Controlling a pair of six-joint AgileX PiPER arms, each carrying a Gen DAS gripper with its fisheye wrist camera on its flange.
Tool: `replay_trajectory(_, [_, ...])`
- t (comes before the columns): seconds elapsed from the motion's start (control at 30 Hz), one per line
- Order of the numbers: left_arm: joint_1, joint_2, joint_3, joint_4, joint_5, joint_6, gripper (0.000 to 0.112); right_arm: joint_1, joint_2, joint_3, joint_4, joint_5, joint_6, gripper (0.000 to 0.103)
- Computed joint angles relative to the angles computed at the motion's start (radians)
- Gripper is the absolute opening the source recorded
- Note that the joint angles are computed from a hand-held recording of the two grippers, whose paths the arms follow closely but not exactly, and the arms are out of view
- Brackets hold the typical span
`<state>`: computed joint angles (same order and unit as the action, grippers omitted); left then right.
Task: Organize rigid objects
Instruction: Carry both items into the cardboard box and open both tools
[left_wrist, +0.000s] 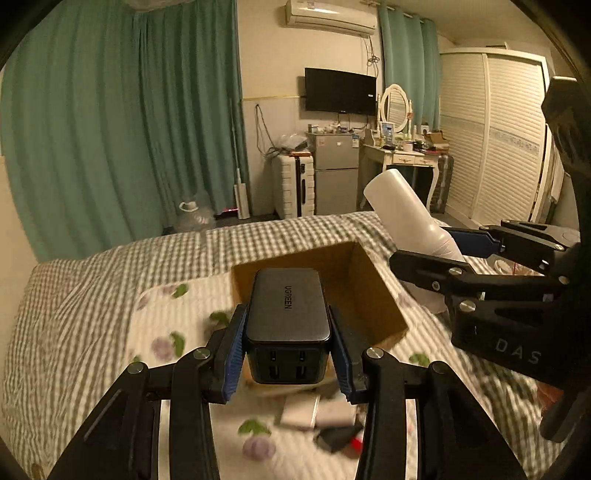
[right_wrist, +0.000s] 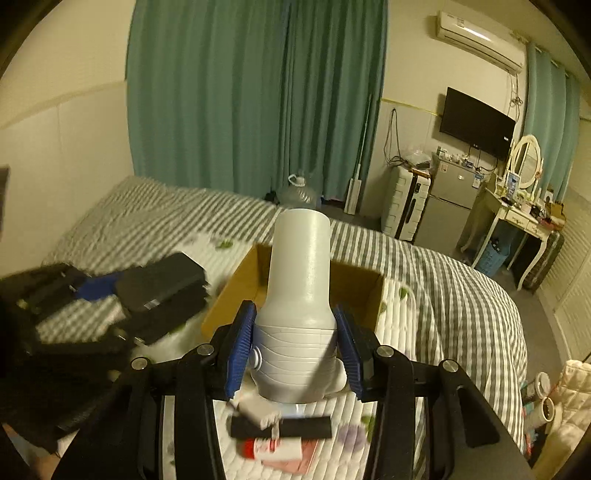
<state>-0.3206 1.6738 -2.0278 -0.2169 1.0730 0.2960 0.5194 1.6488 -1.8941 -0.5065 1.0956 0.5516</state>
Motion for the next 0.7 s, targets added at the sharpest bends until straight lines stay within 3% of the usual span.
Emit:
replay_trajectory(0.1, [-0.035,0.124,-0.128,0.043,0.019,-0.049,0.042,-0.085,0.050,-0.051,0.068,-0.023,-0.070,0.043])
replay_trajectory(0.3, [-0.061,0.303,-0.213,0.102,0.007,-0.091,0.042,-0.216,0.155,-0.019,0.180,-0.119,-0.149,0.043])
replay_trajectory(0.5, [-0.069,0.387,-0.204,0.141,-0.039,-0.085,0.042,-0.319,0.249,0.028,0.321,-0.246,-0.231,0.043])
replay_trajectory(0.63, [-0.075,0.414,-0.235,0.137,-0.001,-0.088,0.042,-0.332,0.246,0.081,0.313,-0.314,-0.211,0.043])
replay_trajectory(0.7, [-0.083,0.399,-0.220,0.151,0.016,-0.116,0.045,-0.348,0.230,0.092,0.332,-0.324,-0.198,0.050])
